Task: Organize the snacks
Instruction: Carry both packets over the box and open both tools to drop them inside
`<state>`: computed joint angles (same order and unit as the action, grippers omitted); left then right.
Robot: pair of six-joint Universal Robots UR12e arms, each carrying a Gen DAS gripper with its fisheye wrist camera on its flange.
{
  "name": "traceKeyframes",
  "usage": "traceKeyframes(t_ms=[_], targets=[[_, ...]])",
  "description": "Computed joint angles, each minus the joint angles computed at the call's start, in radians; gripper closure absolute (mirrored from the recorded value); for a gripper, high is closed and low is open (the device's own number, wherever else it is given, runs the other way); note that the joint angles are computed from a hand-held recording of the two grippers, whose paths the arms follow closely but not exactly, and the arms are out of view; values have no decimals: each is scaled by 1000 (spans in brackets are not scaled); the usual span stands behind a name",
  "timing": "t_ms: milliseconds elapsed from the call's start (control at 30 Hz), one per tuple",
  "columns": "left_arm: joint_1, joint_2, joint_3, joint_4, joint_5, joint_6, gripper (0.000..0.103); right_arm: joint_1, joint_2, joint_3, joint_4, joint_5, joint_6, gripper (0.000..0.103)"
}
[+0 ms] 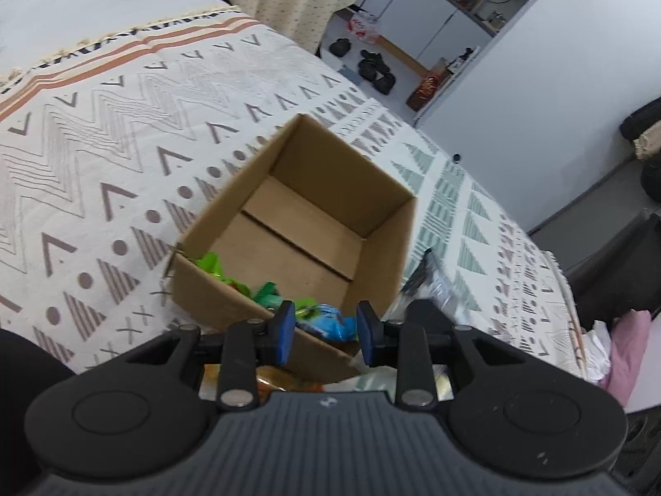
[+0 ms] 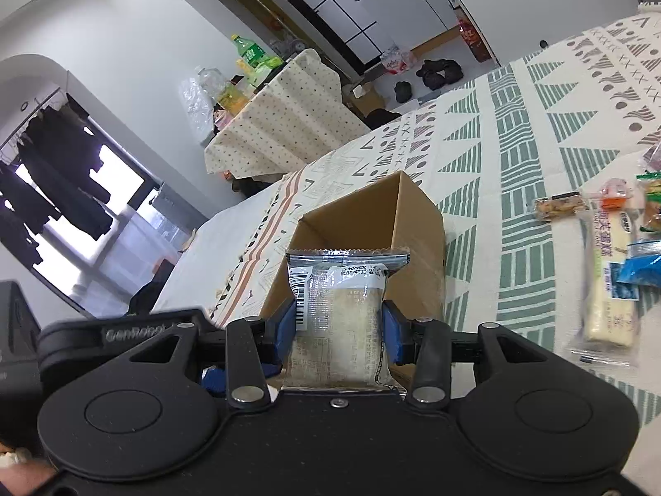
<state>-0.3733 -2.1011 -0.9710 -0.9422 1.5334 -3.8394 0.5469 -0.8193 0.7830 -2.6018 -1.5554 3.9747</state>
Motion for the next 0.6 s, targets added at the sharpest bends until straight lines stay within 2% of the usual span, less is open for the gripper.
traceKeyframes(t_ms=[133, 333, 367, 433, 500, 600], targets=[[8, 1, 3, -22, 11, -2, 69, -2, 37, -60, 19, -10, 3, 60], [15, -2, 14, -36, 40, 9, 50, -4, 67, -111, 26, 4, -1, 60], [14, -3, 17, -40, 50, 9, 44, -5, 69, -116, 25, 14, -4, 58], [12, -7, 25, -53, 69, 6, 34, -7, 70, -114, 13, 37, 6, 48], [9, -10, 32, -62, 85, 0, 23, -7, 61, -95, -17, 42, 12, 41], [4, -14, 39, -71, 102, 7, 19, -3, 49, -83, -8, 8, 11, 38]])
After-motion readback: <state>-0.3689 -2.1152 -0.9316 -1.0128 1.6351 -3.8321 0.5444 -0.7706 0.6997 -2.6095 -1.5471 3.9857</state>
